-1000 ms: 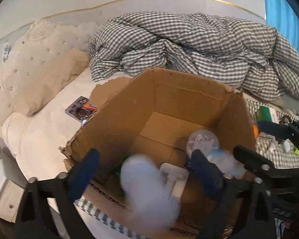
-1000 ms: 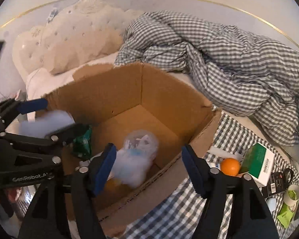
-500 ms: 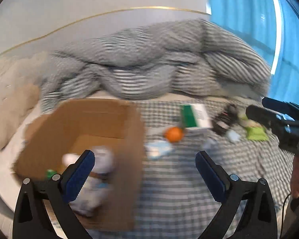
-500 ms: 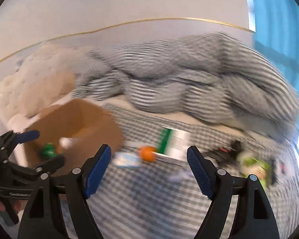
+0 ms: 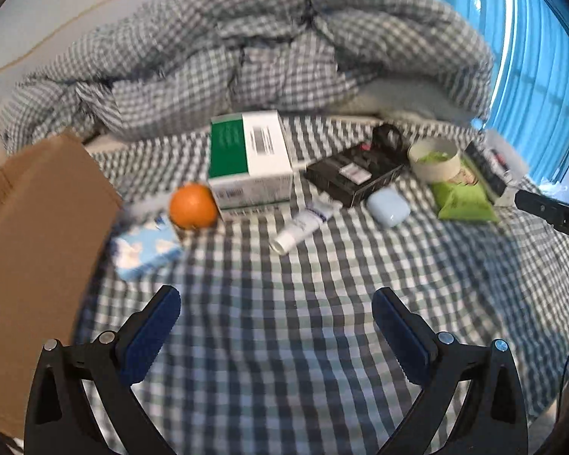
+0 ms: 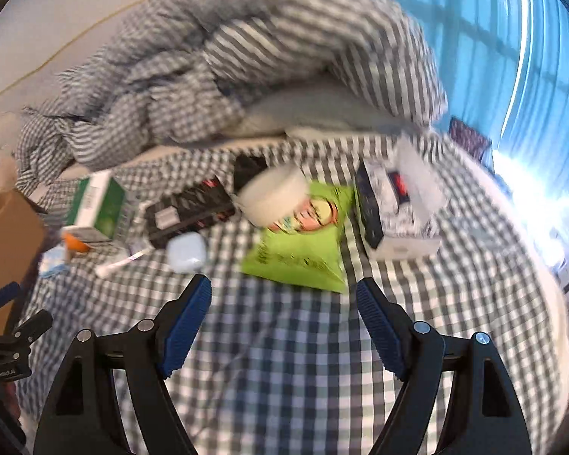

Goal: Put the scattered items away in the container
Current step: 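Move both open tools back over the remaining items on the bed, then grasp the green-and-white medicine box with the left tool while the right tool grasps the lime-green snack bag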

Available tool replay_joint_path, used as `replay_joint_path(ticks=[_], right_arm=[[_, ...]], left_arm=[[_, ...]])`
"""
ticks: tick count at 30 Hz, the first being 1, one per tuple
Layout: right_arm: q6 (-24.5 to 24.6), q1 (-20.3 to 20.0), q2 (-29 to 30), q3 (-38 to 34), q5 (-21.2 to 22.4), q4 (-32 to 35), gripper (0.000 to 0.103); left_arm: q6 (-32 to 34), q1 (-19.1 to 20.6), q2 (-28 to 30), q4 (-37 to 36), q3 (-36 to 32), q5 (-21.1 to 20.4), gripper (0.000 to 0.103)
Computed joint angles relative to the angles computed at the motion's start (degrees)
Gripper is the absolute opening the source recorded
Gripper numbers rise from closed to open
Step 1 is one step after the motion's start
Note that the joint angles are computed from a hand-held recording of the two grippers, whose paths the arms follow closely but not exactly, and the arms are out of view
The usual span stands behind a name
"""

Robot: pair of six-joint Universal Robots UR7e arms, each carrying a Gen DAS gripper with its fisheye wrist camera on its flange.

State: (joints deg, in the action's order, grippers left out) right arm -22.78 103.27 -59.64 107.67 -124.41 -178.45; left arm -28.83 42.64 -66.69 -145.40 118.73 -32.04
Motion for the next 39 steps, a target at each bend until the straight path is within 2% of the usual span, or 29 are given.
replay_joint_path(ticks=[6, 9, 11, 13, 16, 18, 20, 21, 22, 27, 29, 31, 32, 33, 39], right_arm=[[0.0, -1.8, 5.6, -4.7, 0.4, 1.2, 0.078], [-2.5, -1.4, 10.3, -8.7, -3.1, -0.7, 0.079], [-4.7, -1.1, 13.7, -12.0, -6.3, -3.0, 0.084], [-4.7, -1.4, 15.8, -14.7, -7.2, -3.4, 0.089], [-3.7, -2.5, 19.0, -19.5, -8.7, -1.0, 0.091], [-1.9, -3.7, 19.9, -21.1, -8.2, 1.3, 0.094], [-2.4, -3.9, 19.6, -20.4, -7.2, -0.6, 0.092], [-2.7, -3.8, 19.4, -19.9, -7.2, -1.6, 0.082], [-2.9, -3.9, 19.0, -19.2, -6.9, -2.7, 0.078], [-2.3, -4.3, 15.0, -12.7, -4.9, -6.9, 0.076], [-1.8, -4.6, 13.2, -10.1, -3.6, -7.3, 0.076], [-1.3, -5.0, 11.9, -8.7, -2.4, -7.1, 0.076], [-1.2, -5.2, 11.4, -8.2, -2.0, -7.1, 0.076], [-1.2, -5.3, 11.2, -8.0, -1.9, -7.1, 0.076], [0.2, -3.7, 8.6, -3.9, -2.5, -8.5, 0.076]], left_arm=[[2.7, 3.7, 4.5, -3.8, -2.6, -0.1, 0.103], [4.8, 4.9, 6.6, -5.2, -4.3, 0.4, 0.103], [6.8, 5.6, 7.6, -6.9, -5.1, 0.4, 0.103], [8.0, 6.0, 8.3, -8.1, -5.6, 0.3, 0.103], [9.4, 6.5, 8.9, -9.6, -6.1, 0.3, 0.103], [10.4, 6.8, 9.3, -10.4, -6.7, 0.7, 0.103], [11.9, 7.1, 9.9, -11.6, -7.7, 1.5, 0.103], [12.6, 7.3, 10.3, -12.2, -8.3, 1.8, 0.103], [13.4, 7.6, 10.7, -12.7, -9.1, 2.2, 0.103], [18.3, 8.7, 14.1, -18.9, -13.7, 3.1, 0.103], [18.9, 9.5, 16.4, -19.0, -16.5, 4.6, 0.103], [19.4, 10.8, 18.2, -18.5, -19.0, 4.2, 0.103], [18.7, 11.4, 18.3, -17.4, -19.7, 3.5, 0.094], [16.9, 11.8, 18.3, -15.8, -20.1, 3.6, 0.077], [13.8, 11.4, 13.8, -15.6, -16.3, -1.2, 0.076]])
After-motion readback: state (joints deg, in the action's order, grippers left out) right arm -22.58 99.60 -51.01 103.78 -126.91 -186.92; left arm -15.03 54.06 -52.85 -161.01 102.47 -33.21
